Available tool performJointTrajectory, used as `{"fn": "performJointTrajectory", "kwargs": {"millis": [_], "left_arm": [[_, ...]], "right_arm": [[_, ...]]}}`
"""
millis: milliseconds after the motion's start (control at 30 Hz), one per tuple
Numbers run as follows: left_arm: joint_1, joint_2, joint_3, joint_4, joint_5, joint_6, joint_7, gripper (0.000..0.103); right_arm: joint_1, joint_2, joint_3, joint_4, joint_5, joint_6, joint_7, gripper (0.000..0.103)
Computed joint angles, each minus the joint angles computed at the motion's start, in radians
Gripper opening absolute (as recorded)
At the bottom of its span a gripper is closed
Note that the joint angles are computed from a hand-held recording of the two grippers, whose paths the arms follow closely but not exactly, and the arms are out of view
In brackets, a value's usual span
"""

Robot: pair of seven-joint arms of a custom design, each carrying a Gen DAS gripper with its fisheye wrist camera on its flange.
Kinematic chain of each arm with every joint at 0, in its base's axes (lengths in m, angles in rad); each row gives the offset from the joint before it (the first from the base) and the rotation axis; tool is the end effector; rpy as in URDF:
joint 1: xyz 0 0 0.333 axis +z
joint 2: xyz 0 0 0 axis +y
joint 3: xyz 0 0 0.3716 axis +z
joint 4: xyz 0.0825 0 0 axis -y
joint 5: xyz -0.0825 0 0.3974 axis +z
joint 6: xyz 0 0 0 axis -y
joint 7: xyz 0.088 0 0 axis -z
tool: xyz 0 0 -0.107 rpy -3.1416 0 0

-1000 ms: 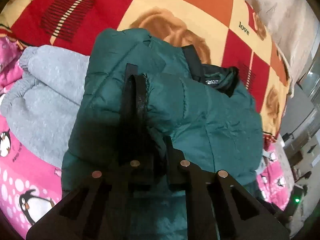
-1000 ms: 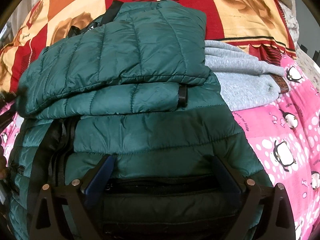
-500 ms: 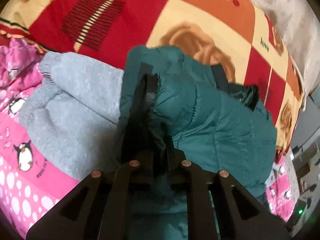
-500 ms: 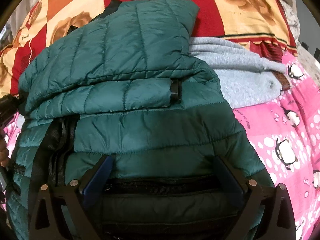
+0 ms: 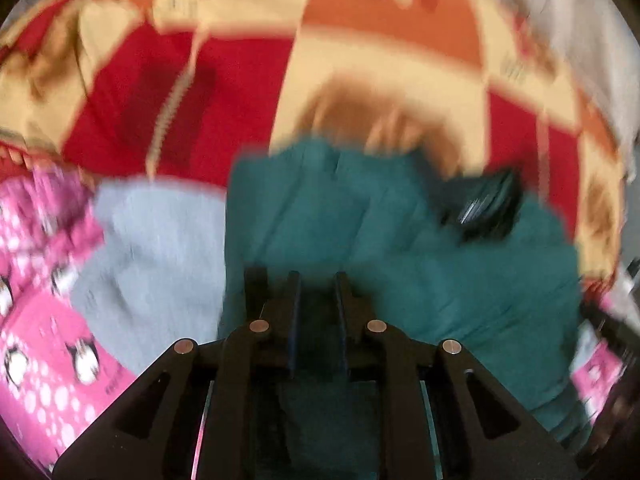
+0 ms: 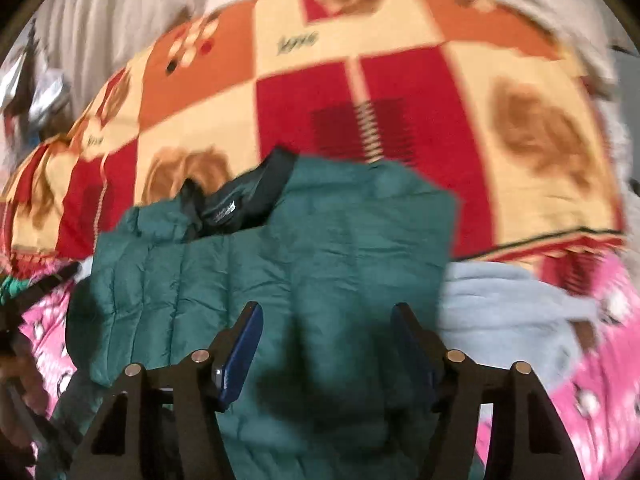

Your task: Fold large clothes

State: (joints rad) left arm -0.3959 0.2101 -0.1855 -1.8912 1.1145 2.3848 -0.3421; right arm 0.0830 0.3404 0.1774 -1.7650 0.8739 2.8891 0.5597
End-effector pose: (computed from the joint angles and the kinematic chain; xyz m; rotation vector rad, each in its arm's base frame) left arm 0.5601 -0.3481 0.4776 -2.1331 1.1241 -0.7726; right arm 0.7035 0.1238 0.4932 -1.9446 1.1978 -0.5095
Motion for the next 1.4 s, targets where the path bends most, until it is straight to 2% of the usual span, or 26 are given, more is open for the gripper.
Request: {"fn": "performJointTrajectory", "kwargs": {"millis": [33,67,100,133,200,300,367,400,467,500,533,567,600,667,700,733,800,867,933,1000,1100,1200,1267,1300,1333,1400], "left_arm": [[0.011,0.019,-0.003,0.009,-0.042,0.01,0.038,0.013],[0.017,0.033,-0.004,0.011,-0.071,0.022,0.067,0.013],[0.014,0.039,0.0,0.013,-0.076,0.024,0.074,0.013],[0.006,0.046,0.001,0.024,-0.083,0.004,0.091,0.013],[-0.007,0.053,0.006,0.036,-0.083,-0.024,0.106,0.013],[-0.013,0.035,0.017,0.014,-0.057,-0.004,0.063,0.013],[-0.017,0.004,0.017,-0.006,-0.038,-0.017,0.016,0.013],[-0.021,-0.011,0.015,-0.013,-0.023,-0.034,-0.01,0.013],[-0.04,-0.039,0.005,-0.017,0.043,-0.115,-0.081,0.013],[-0.051,-0.046,-0.005,-0.011,0.075,-0.173,-0.107,0.013],[-0.058,-0.05,-0.015,-0.004,0.106,-0.207,-0.127,0.013],[-0.054,-0.055,-0.021,-0.006,0.128,-0.198,-0.14,0.013],[-0.055,-0.049,-0.013,0.004,0.135,-0.158,-0.132,0.02],[-0.002,-0.016,-0.031,0.022,0.073,0.003,-0.02,0.026],[0.011,0.017,-0.038,0.043,-0.009,0.037,0.082,0.026],[0.011,0.052,-0.042,0.07,-0.079,0.025,0.168,0.026],[-0.01,0.088,-0.028,0.102,-0.125,-0.007,0.242,0.026],[-0.034,0.094,-0.01,0.12,-0.136,-0.037,0.262,0.026],[-0.045,0.084,0.003,0.114,-0.138,-0.037,0.244,0.026],[-0.05,0.057,0.012,0.09,-0.129,-0.028,0.189,0.026],[-0.057,0.013,0.015,0.054,-0.066,-0.02,0.078,0.026],[-0.041,0.008,-0.001,0.051,-0.061,0.005,0.08,0.026],[-0.026,0.044,-0.016,0.075,-0.149,-0.003,0.178,0.026],[-0.024,0.057,-0.019,0.077,-0.178,-0.009,0.217,0.026],[-0.031,0.072,-0.015,0.088,-0.181,-0.018,0.235,0.026],[-0.049,0.092,-0.006,0.11,-0.173,-0.049,0.268,0.028]], "right_arm": [[0.057,0.023,-0.075,0.021,-0.087,-0.031,0.088,0.063],[0.08,0.072,-0.12,0.07,-0.215,-0.118,0.209,0.063],[0.076,0.106,-0.131,0.111,-0.273,-0.21,0.263,0.065],[0.043,0.133,-0.107,0.139,-0.261,-0.269,0.252,0.066],[0.003,0.145,-0.068,0.15,-0.225,-0.277,0.214,0.067],[0.015,0.143,-0.081,0.159,-0.277,-0.294,0.237,0.07],[0.043,0.134,-0.117,0.187,-0.366,-0.343,0.293,0.069],[0.043,0.118,-0.112,0.182,-0.369,-0.314,0.297,0.068],[-0.028,0.082,-0.012,0.153,-0.204,-0.204,0.157,0.068],[-0.052,0.079,0.025,0.163,-0.118,-0.174,0.103,0.074],[-0.047,0.087,0.027,0.184,-0.089,-0.163,0.108,0.078],[-0.029,0.108,0.012,0.219,-0.091,-0.166,0.144,0.082],[-0.012,0.129,-0.003,0.25,-0.108,-0.178,0.177,0.082],[0.057,0.196,-0.077,0.33,-0.235,-0.217,0.313,0.082],[0.105,0.242,-0.138,0.383,-0.341,-0.252,0.405,0.082],[0.133,0.274,-0.169,0.417,-0.408,-0.263,0.462,0.082],[0.141,0.293,-0.179,0.417,-0.472,-0.25,0.497,0.088],[0.125,0.278,-0.154,0.389,-0.495,-0.219,0.495,0.088],[0.127,0.253,-0.158,0.367,-0.534,-0.219,0.519,0.088],[0.094,0.186,-0.103,0.281,-0.505,-0.159,0.466,0.087],[-0.012,0.085,0.049,0.144,-0.322,-0.09,0.275,0.087],[-0.057,0.008,0.107,0.034,-0.152,-0.083,0.14,0.087],[-0.054,0.0,0.094,0.0,-0.11,-0.104,0.11,0.087],[-0.018,0.012,0.051,-0.007,-0.154,-0.112,0.165,0.087],[0.019,0.031,0.01,0.004,-0.196,-0.129,0.22,0.088],[0.037,0.062,-0.014,0.025,-0.208,-0.158,0.245,0.093]]}}
